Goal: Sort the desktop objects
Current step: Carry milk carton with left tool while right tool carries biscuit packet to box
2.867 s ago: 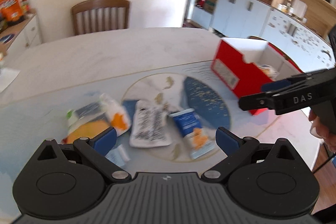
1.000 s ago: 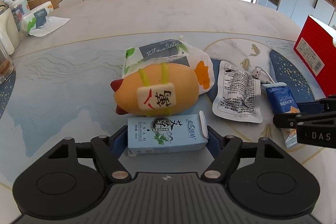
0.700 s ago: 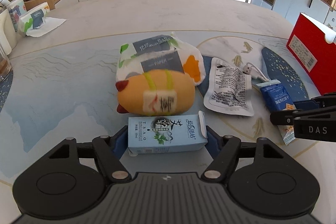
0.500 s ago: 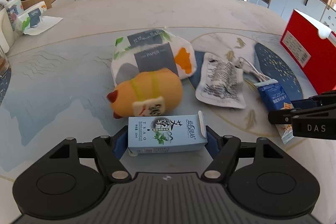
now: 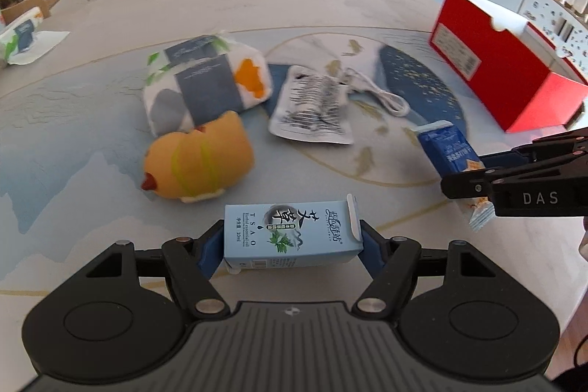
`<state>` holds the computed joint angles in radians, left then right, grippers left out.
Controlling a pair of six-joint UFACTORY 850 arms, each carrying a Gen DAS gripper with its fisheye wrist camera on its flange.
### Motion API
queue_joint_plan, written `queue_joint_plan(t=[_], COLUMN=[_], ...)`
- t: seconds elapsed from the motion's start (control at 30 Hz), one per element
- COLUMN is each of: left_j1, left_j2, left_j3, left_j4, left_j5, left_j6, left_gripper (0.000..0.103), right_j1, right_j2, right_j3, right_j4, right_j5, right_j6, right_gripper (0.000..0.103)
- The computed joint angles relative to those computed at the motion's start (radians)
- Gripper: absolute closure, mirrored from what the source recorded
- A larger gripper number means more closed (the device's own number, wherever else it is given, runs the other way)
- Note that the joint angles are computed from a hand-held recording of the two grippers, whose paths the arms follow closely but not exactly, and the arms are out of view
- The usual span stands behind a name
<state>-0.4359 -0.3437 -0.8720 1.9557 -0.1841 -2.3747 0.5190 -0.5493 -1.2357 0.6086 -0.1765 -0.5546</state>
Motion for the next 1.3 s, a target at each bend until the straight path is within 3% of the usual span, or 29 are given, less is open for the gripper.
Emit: queue_joint_plan(t=[0.3, 0.57, 0.97, 1.3], left_j1=[-0.012, -0.026, -0.06, -0.1], left_j2=[0.024, 0.022, -0.019, -0.103], left_j3=[-0.029, -0.091, -0.226, -0.387], left_j4=[-0.08, -0.176, -0.285, -0.493], left_j5=[0.041, 0.043, 0.063, 0.06], left_j6=[0.116, 0.228, 0.388, 0.636], left_gripper=[0.03, 0.03, 0.031, 0.031], right_j1=[-0.04, -0.082, -0.177, -0.266], right_j2=[0.077, 0.137, 0.18, 0.171], right_j3=[0.051, 0.061, 0.051, 0.016], right_j4=[0.122, 0.057, 0.367, 0.475], right_j5=[-0.031, -0.042, -0.046, -0.066], right_j6=[-0.122, -0.068, -0.384, -0.545], right_gripper=[0.067, 0.067, 0.067, 0.067])
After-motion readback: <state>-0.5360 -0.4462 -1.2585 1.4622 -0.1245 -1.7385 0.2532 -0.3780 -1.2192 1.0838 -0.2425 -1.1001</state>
